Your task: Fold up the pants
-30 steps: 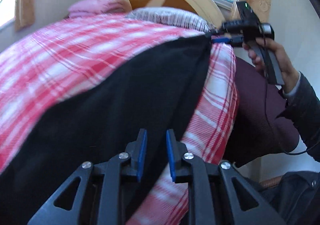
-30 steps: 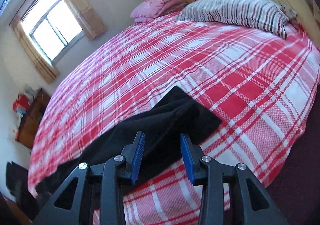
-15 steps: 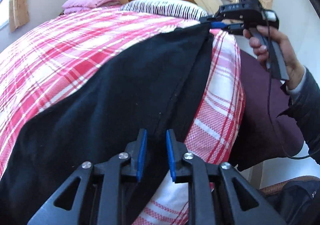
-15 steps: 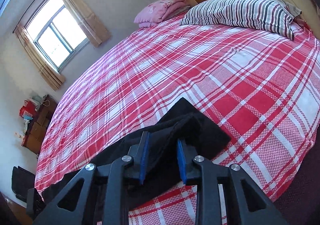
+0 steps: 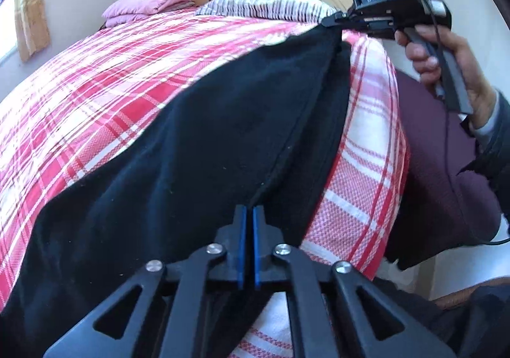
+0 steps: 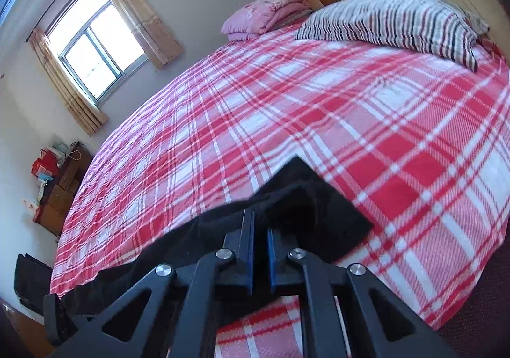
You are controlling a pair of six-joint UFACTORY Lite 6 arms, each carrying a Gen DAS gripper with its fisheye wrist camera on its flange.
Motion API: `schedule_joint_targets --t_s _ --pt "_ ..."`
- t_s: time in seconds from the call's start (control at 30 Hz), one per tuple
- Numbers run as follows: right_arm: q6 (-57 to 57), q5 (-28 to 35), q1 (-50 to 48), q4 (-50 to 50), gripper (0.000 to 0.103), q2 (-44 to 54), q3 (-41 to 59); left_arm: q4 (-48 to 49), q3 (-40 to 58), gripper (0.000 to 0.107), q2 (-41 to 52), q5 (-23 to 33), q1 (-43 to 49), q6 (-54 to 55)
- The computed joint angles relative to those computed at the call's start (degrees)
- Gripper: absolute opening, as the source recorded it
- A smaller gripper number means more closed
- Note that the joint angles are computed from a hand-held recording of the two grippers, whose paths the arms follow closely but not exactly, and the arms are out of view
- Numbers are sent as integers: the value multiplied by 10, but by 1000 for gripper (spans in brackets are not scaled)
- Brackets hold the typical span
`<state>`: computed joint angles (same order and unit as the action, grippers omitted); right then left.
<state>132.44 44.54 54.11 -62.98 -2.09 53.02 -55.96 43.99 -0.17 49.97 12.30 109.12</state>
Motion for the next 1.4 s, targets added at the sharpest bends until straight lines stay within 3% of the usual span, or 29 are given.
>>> schedule_joint_targets --t_s 0.3,0.4,0.5,0.7,0.9,1.0,1.2,1.4 --pt "-140 -33 -52 -44 3 42 139 6 118 3 55 146 73 -66" --pt "-157 -37 -45 -79 3 40 156 -5 129 3 63 174 87 -65" --pt "-171 -24 -45 -41 3 24 128 13 111 3 61 192 78 -61" --pt "-19 -29 -3 -32 3 -90 -98 35 17 3 34 132 29 -19" --pt "120 -20 62 -62 4 -156 -221 37 19 3 52 108 7 -33" --pt "159 -26 57 -92 4 -169 -240 35 19 3 44 101 2 -38" --pt "132 9 59 -72 5 -132 -201 25 17 3 34 116 22 -42" --pt "77 -22 -1 -49 6 -124 -180 38 3 4 11 153 74 -29"
